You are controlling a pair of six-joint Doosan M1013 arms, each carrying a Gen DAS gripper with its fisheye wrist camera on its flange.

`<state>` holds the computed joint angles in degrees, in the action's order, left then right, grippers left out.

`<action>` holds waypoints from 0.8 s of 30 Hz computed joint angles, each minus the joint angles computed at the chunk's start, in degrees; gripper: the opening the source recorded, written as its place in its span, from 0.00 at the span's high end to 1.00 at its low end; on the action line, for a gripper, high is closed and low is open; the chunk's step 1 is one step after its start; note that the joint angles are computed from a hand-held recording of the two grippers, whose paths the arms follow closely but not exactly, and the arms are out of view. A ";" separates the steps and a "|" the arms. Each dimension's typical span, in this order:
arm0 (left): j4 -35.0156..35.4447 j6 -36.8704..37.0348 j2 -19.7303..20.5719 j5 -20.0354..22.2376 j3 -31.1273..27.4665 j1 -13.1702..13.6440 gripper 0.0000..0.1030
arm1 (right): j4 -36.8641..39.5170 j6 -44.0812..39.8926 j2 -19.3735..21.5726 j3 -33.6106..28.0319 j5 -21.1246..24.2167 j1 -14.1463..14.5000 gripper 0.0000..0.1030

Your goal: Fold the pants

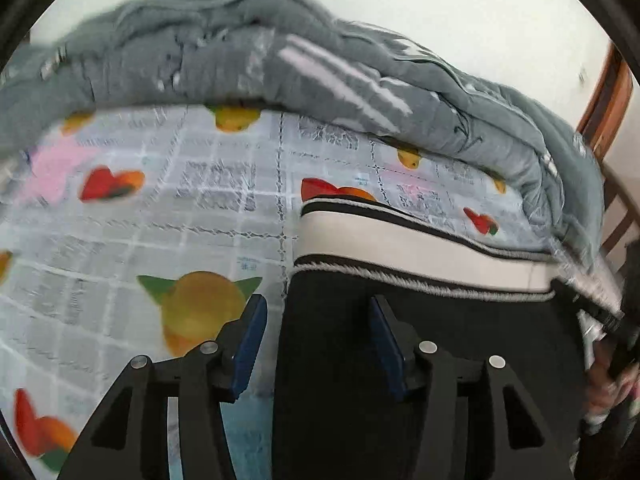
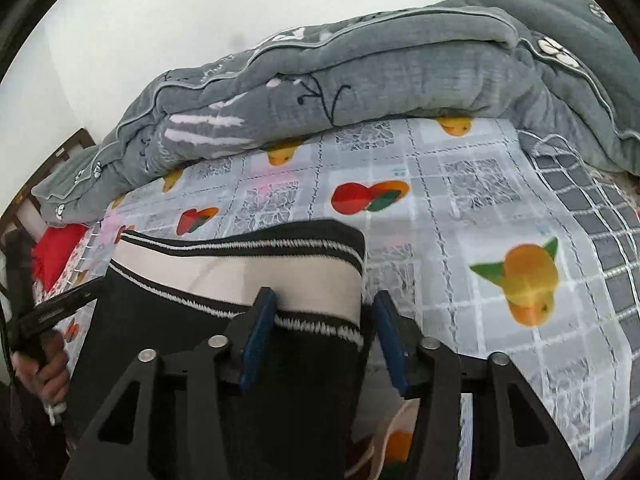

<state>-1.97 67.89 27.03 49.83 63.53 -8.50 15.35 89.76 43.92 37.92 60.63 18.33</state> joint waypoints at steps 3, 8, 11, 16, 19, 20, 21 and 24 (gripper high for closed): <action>-5.87 1.84 -0.24 -2.13 1.16 1.17 0.67 | -3.89 -1.54 0.13 0.50 -2.62 0.99 0.63; 2.82 -0.98 -1.40 -2.21 2.15 -0.64 0.84 | -5.02 -1.29 0.74 -0.60 -2.77 1.64 0.65; 5.11 -3.34 -2.62 -2.33 3.56 -0.66 0.85 | -2.95 -2.10 0.61 -0.22 -3.27 1.77 0.66; 7.85 -6.39 -5.68 -2.67 7.45 -0.37 0.84 | -1.34 -3.93 0.20 0.33 -2.69 2.82 0.66; 10.07 -6.73 -6.22 -1.01 7.72 -0.54 0.78 | -1.48 -5.34 -0.57 1.47 -3.10 3.40 0.66; 11.64 -6.81 -6.14 -0.06 7.34 -0.85 0.78 | -1.49 -5.68 -0.78 1.70 -3.36 3.42 0.66; 14.14 -7.35 -6.10 1.03 6.86 -1.33 0.78 | -1.25 -5.89 -0.83 1.64 -3.26 3.34 0.65; 18.38 -7.78 -6.05 1.75 5.51 -2.20 0.77 | -3.60 -3.74 -0.84 0.42 -3.11 3.44 0.65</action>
